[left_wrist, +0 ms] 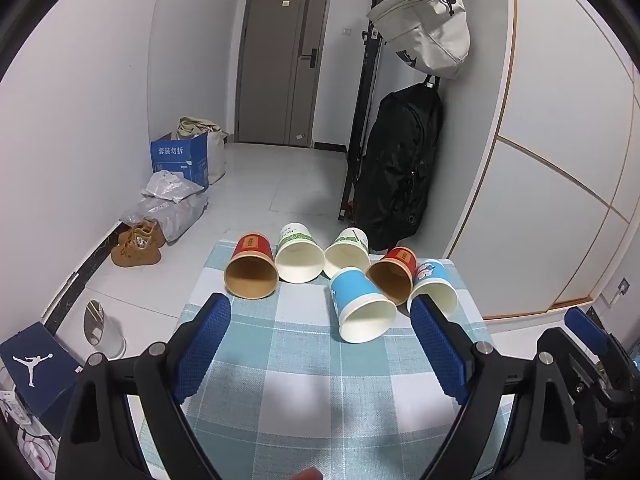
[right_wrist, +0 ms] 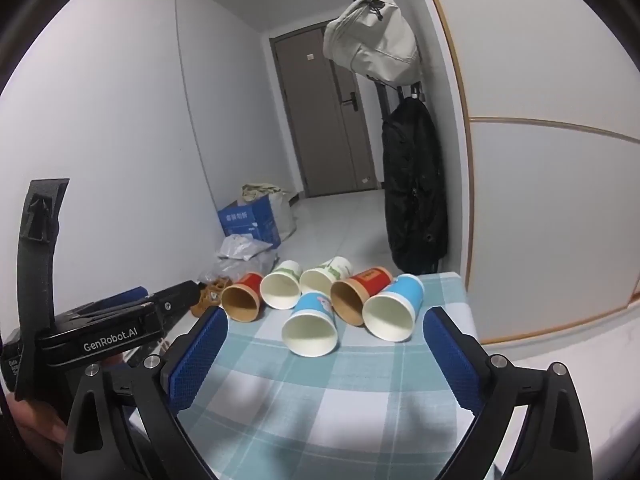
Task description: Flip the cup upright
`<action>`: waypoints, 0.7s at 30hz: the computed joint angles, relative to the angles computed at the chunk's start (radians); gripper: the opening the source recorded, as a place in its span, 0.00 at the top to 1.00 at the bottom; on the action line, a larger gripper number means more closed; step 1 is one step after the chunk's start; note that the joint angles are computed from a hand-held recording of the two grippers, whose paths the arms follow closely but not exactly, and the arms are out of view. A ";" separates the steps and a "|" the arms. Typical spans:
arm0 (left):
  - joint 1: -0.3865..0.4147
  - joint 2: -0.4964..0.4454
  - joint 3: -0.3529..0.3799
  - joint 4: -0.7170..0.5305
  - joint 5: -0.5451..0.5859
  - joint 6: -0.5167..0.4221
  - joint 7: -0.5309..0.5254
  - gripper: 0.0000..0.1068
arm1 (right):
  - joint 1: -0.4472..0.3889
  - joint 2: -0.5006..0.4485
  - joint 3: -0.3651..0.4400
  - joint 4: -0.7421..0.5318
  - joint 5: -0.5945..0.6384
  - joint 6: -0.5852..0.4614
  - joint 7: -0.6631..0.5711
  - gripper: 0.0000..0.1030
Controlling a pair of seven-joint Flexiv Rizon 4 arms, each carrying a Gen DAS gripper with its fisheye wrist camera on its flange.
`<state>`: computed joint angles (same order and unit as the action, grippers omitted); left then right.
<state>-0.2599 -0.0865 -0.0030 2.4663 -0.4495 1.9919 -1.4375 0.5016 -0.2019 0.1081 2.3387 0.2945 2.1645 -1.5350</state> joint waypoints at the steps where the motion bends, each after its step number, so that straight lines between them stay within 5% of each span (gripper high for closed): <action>1: -0.001 -0.003 0.000 0.000 0.000 0.005 0.001 0.17 | -0.004 -0.002 0.001 0.000 -0.004 0.003 0.003 0.03; 21: 0.036 0.003 0.000 -0.003 0.092 -0.012 -0.067 0.17 | 0.019 -0.005 -0.008 -0.005 0.044 0.014 -0.032 0.02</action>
